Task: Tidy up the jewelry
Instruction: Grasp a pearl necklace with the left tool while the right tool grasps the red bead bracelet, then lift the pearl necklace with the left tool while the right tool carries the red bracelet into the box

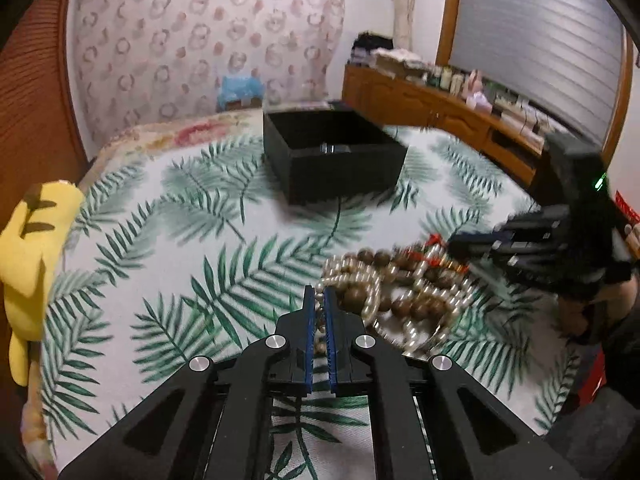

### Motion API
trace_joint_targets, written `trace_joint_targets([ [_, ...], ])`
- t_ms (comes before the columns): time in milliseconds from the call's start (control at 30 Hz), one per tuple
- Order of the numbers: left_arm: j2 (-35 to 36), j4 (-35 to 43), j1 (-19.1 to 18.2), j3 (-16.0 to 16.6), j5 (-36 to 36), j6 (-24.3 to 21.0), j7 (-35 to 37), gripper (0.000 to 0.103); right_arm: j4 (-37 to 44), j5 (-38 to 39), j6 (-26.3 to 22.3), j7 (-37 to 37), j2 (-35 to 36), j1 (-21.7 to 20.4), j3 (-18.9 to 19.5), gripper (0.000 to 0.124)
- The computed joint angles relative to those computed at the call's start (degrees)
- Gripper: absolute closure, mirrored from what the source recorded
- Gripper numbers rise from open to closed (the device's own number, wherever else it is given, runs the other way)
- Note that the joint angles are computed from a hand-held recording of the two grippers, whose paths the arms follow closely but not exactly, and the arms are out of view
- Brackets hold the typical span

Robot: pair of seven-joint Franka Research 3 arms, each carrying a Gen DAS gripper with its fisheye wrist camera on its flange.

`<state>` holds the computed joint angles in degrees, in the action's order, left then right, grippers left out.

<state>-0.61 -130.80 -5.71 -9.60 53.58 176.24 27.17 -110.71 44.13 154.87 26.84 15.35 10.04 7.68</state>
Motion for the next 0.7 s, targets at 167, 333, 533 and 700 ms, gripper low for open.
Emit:
trace_joint_targets([
  [167,-2.5,1.1,1.5,-0.9,11.8,1.2,-11.6,0.099,-0.5,-0.3,0.9,-0.2,-0.2,0.2,0.0,0.117],
  [333,-4.0,2.7,2.7,-2.1,19.8,1.3,-19.5,0.099,0.2,0.8,-1.0,-0.3,0.1,-0.4,0.1,0.117],
  [533,-5.1,3.6,3.0,-2.4,23.4,1.4,-23.1,0.099,0.0,0.5,-0.4,-0.7,0.0,-0.2,0.0,0.117],
  [700,-5.2,4.9,3.2,-2.4,25.3,1.4,-24.4,0.099,-0.7,1.0,1.1,-2.2,-0.6,0.0,0.3,0.123],
])
